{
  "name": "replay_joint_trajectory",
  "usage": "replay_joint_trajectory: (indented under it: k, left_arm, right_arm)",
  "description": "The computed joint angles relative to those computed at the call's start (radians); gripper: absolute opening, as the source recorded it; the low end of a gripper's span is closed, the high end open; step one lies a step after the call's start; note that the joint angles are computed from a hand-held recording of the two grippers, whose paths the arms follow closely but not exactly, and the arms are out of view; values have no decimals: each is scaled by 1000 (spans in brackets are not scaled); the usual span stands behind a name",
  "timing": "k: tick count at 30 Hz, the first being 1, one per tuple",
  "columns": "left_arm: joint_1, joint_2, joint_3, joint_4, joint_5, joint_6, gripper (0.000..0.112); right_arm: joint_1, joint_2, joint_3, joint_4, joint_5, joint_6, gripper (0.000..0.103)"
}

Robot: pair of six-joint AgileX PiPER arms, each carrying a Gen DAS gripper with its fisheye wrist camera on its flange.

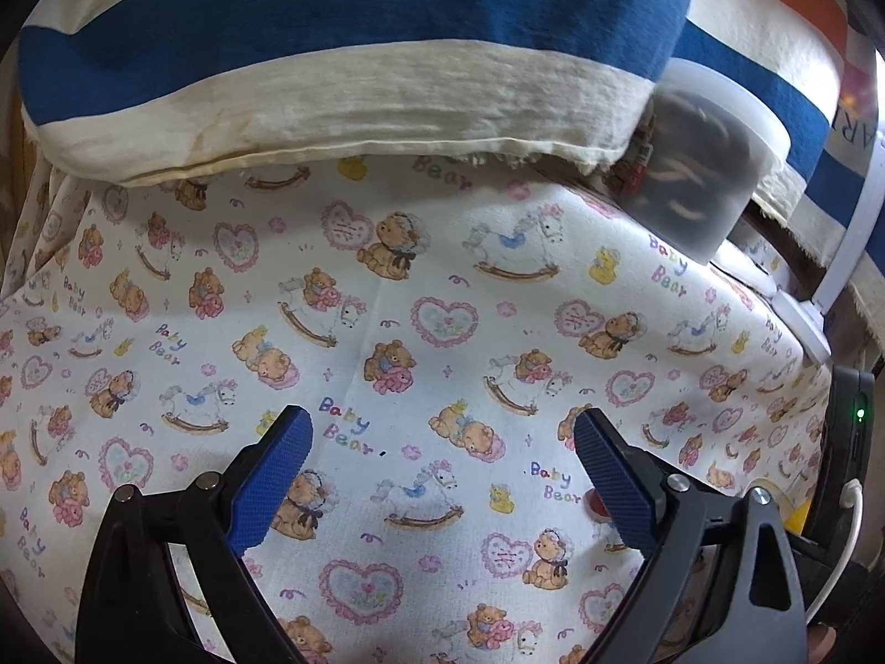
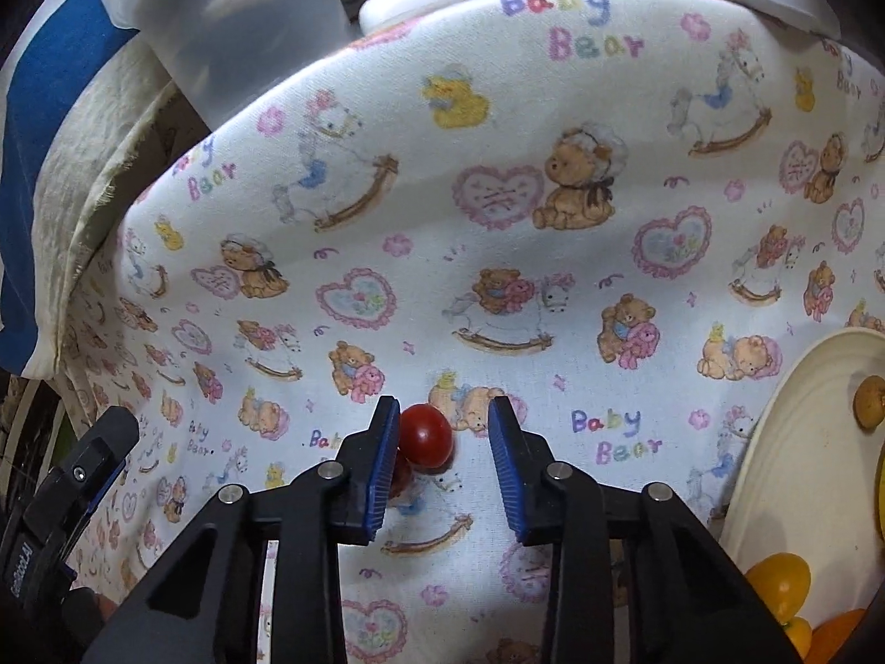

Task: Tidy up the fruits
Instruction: 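Move the right tool to the bright red cherry and close on it, then lift the bright red cherry with the right tool while the left tool approaches the dark red cherry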

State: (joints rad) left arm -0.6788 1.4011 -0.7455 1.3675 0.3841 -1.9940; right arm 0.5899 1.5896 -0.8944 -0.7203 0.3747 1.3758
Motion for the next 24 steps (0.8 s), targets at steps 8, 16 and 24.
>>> replay_joint_trajectory:
  k: [8,16,24]
  left_arm:
    - [35,1,12,18,-64,-30,95]
    - [14,6,8,12,-35,-15,95]
    - [-1,1,-1,15,1,-10,95]
  right_arm:
    - [-32,12,21,115,-95,-99,23]
    - [14,17,8,11,-53,-32,18]
    - [11,16,-3,100,-49,-119,16]
